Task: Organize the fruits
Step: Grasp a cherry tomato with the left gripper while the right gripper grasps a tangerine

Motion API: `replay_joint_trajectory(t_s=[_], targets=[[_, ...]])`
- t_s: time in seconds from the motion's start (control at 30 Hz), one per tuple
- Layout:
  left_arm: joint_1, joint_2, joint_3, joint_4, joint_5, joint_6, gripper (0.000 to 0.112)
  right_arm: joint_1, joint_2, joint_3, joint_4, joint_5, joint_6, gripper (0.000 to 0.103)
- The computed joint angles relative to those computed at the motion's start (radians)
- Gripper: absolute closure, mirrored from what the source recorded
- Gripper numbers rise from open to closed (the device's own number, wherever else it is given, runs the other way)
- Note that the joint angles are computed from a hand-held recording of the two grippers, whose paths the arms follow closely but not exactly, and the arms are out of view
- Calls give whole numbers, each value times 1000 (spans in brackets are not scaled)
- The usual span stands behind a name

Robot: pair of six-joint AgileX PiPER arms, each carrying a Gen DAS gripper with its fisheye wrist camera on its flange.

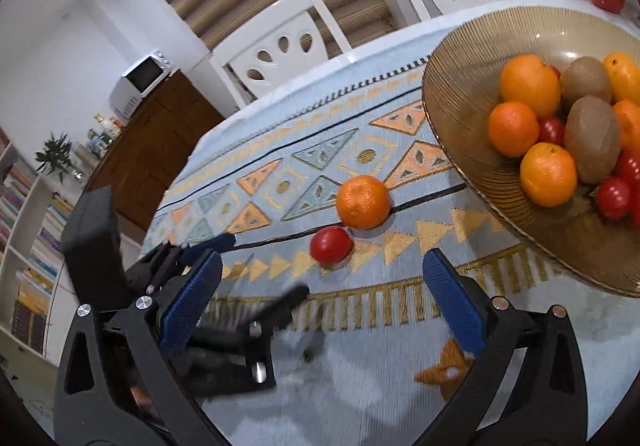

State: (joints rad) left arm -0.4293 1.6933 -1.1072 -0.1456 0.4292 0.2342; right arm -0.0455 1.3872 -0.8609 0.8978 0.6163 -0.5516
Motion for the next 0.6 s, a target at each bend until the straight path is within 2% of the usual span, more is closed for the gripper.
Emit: replay_joint_trajectory(t_s=[0.07,0.23,0.3,0.4,0.5,0.6], targets=[[7,23,-8,-76,-6,80,14,15,31,-2,8,-35,-5,3],[54,84,-55,-320,33,288,14,32,96,-10,9,-124,-20,11],[45,93,-61,-311,26,289,15,25,117,-7,50,-143,-67,17],[27,108,-79,-287,24,281,17,38,161,-26,48,-174,-93,18],[-6,129,-102,-184,7,191,26,51,191,-42,38,-204,-118,20],[-20,121,-91,-183,-9,213,39,48,212,-56,59,-202,-145,21]])
